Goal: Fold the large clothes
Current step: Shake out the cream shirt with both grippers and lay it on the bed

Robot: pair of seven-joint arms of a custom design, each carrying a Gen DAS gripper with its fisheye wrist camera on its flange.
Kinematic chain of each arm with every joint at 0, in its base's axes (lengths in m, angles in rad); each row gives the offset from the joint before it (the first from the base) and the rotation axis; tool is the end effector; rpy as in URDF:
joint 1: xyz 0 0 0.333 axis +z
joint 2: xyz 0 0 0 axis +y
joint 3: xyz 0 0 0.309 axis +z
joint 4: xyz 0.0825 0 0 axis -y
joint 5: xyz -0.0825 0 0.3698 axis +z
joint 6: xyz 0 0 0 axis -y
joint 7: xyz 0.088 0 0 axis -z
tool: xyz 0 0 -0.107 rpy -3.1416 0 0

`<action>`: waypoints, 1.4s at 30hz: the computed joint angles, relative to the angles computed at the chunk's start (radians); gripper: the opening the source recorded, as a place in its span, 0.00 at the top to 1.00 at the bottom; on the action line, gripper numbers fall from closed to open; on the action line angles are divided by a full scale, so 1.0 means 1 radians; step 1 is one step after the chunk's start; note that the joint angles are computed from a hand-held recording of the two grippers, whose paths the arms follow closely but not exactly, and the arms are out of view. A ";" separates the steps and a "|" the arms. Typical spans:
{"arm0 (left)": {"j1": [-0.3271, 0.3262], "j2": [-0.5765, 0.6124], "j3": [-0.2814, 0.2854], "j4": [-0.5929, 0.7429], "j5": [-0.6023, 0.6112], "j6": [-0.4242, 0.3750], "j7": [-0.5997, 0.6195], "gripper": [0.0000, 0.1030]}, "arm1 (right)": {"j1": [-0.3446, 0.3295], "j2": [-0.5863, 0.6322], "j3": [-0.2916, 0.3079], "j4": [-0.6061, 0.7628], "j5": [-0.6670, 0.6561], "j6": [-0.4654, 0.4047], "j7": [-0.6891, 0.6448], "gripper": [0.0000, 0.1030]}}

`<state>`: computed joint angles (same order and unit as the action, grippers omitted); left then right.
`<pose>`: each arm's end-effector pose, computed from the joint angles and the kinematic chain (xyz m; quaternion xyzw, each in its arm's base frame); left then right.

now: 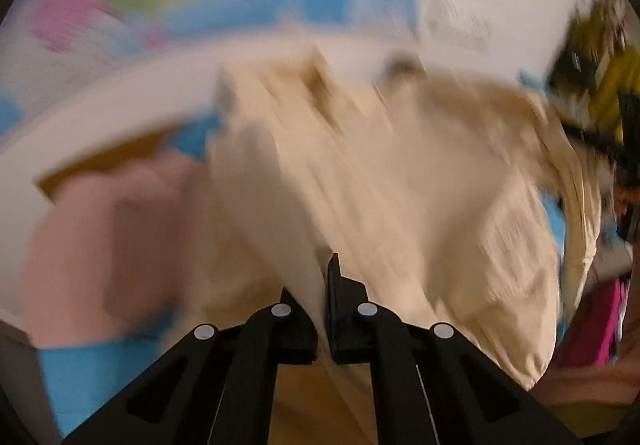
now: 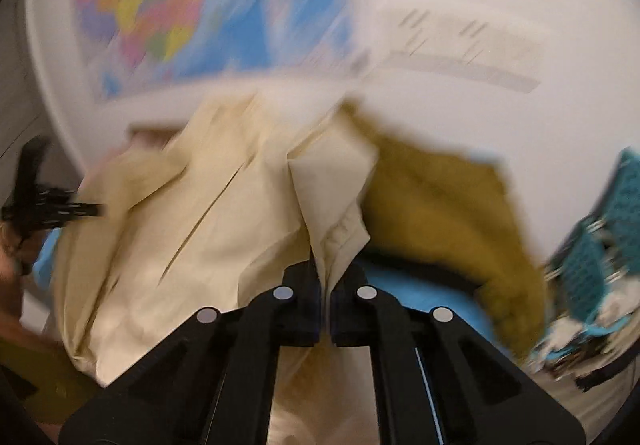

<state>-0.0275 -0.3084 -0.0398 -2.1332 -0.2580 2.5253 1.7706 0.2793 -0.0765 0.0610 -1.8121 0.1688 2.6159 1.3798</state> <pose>0.4986 -0.0335 0.6139 -0.6226 0.6973 -0.2996 0.1905 0.5433 0.1899 0.6674 -0.7592 0.4886 -0.2261 0.3656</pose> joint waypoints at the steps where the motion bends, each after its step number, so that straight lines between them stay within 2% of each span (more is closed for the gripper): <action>1: 0.030 -0.010 -0.003 0.004 0.036 0.020 -0.039 0.97 | -0.025 0.015 0.003 0.030 0.002 -0.007 0.009 0.97; 2: 0.063 -0.016 -0.006 0.007 0.078 0.037 -0.081 0.97 | -0.017 0.048 -0.028 0.080 0.019 -0.036 0.004 0.97; 4: 0.136 0.006 -0.019 0.027 0.187 0.043 -0.185 0.97 | -0.041 0.095 -0.027 0.115 -0.076 -0.043 0.088 0.97; 6: 0.184 0.051 -0.015 0.049 0.271 0.020 -0.257 0.96 | -0.059 0.158 -0.035 0.139 -0.066 -0.084 0.128 0.94; 8: 0.250 0.092 -0.046 0.058 0.451 -0.024 -0.414 0.88 | -0.067 0.197 -0.038 0.133 -0.073 -0.090 0.182 0.88; 9: 0.284 0.124 -0.071 0.069 0.588 -0.064 -0.517 0.77 | -0.072 0.212 -0.038 0.128 -0.063 -0.096 0.201 0.84; 10: 0.296 0.140 -0.080 0.066 0.692 -0.097 -0.586 0.66 | -0.076 0.212 -0.037 0.111 -0.052 -0.088 0.221 0.74; 11: 0.298 0.157 -0.087 0.068 0.778 -0.126 -0.637 0.60 | -0.077 0.202 -0.036 0.090 -0.050 -0.072 0.237 0.66; 12: 0.295 0.164 -0.093 0.062 0.864 -0.152 -0.686 0.50 | -0.075 0.174 -0.037 0.044 -0.063 -0.032 0.260 0.50; 13: 0.286 0.167 -0.089 0.062 0.897 -0.161 -0.714 0.44 | -0.069 0.122 -0.040 -0.033 -0.104 0.054 0.306 0.39; 14: 0.279 0.150 -0.077 0.050 0.909 -0.153 -0.748 0.43 | -0.087 0.082 -0.024 -0.087 -0.092 0.111 0.295 0.37; 15: 0.268 0.130 -0.059 0.041 0.888 -0.134 -0.762 0.43 | -0.070 0.028 -0.032 -0.156 -0.028 0.179 0.237 0.36; 16: 0.257 0.104 -0.037 0.024 0.838 -0.100 -0.753 0.42 | -0.018 -0.029 -0.063 -0.220 0.106 0.231 0.109 0.33; 17: 0.244 0.071 -0.011 -0.004 0.769 -0.048 -0.719 0.41 | 0.011 -0.077 -0.066 -0.267 0.279 0.246 -0.066 0.31; 18: 0.214 0.023 0.029 -0.053 0.653 0.043 -0.639 0.37 | 0.067 -0.118 -0.097 -0.301 0.409 0.229 -0.212 0.26; 19: 0.176 -0.015 0.065 -0.097 0.542 0.119 -0.544 0.30 | 0.096 -0.143 -0.114 -0.322 0.474 0.210 -0.291 0.22; 20: 0.107 -0.061 0.121 -0.145 0.405 0.174 -0.407 0.26 | 0.138 -0.182 -0.136 -0.364 0.559 0.166 -0.398 0.21; 22: 0.005 -0.122 0.192 -0.199 0.236 0.192 -0.233 0.23 | 0.162 -0.208 -0.145 -0.407 0.622 0.085 -0.482 0.19; 24: -0.061 -0.180 0.228 -0.255 0.130 0.177 -0.111 0.23 | 0.149 -0.193 -0.125 -0.448 0.634 0.044 -0.485 0.14; 26: -0.084 -0.231 0.240 -0.318 0.067 0.185 -0.038 0.23 | 0.137 -0.152 -0.122 -0.450 0.674 0.007 -0.493 0.14; 29: -0.133 -0.321 0.295 -0.422 -0.049 0.181 0.036 0.21 | 0.104 -0.086 -0.111 -0.433 0.797 -0.034 -0.540 0.12; 30: -0.138 -0.378 0.307 -0.471 -0.108 0.167 0.074 0.19 | 0.118 -0.089 -0.124 -0.439 0.900 -0.019 -0.626 0.10; 32: -0.151 -0.471 0.327 -0.551 -0.177 0.148 0.116 0.14 | 0.100 -0.086 -0.115 -0.439 0.962 -0.059 -0.672 0.13; 33: -0.148 -0.505 0.329 -0.582 -0.203 0.135 0.128 0.09 | 0.091 -0.080 -0.117 -0.434 1.015 -0.091 -0.703 0.29; 34: -0.148 -0.529 0.332 -0.603 -0.227 0.118 0.142 0.07 | 0.076 -0.066 -0.129 -0.419 1.062 -0.177 -0.723 0.56; 36: -0.176 -0.565 0.365 -0.652 -0.295 0.092 0.192 0.07 | 0.048 -0.063 -0.123 -0.419 1.108 -0.234 -0.738 0.79; 37: -0.187 -0.555 0.366 -0.667 -0.323 0.083 0.202 0.07 | 0.038 -0.072 -0.114 -0.425 1.128 -0.248 -0.755 0.87; 39: -0.198 -0.523 0.343 -0.674 -0.360 0.086 0.223 0.08 | 0.016 -0.113 -0.102 -0.440 1.159 -0.272 -0.755 0.90; 40: -0.199 -0.525 0.306 -0.688 -0.352 0.133 0.225 0.19 | 0.010 -0.143 -0.101 -0.452 1.188 -0.277 -0.764 0.92; 41: -0.209 -0.524 0.305 -0.682 -0.390 0.125 0.256 0.33 | 0.007 -0.170 -0.099 -0.462 1.205 -0.277 -0.765 0.93; 42: -0.209 -0.516 0.298 -0.669 -0.406 0.110 0.253 0.55 | 0.010 -0.203 -0.090 -0.474 1.215 -0.264 -0.761 0.94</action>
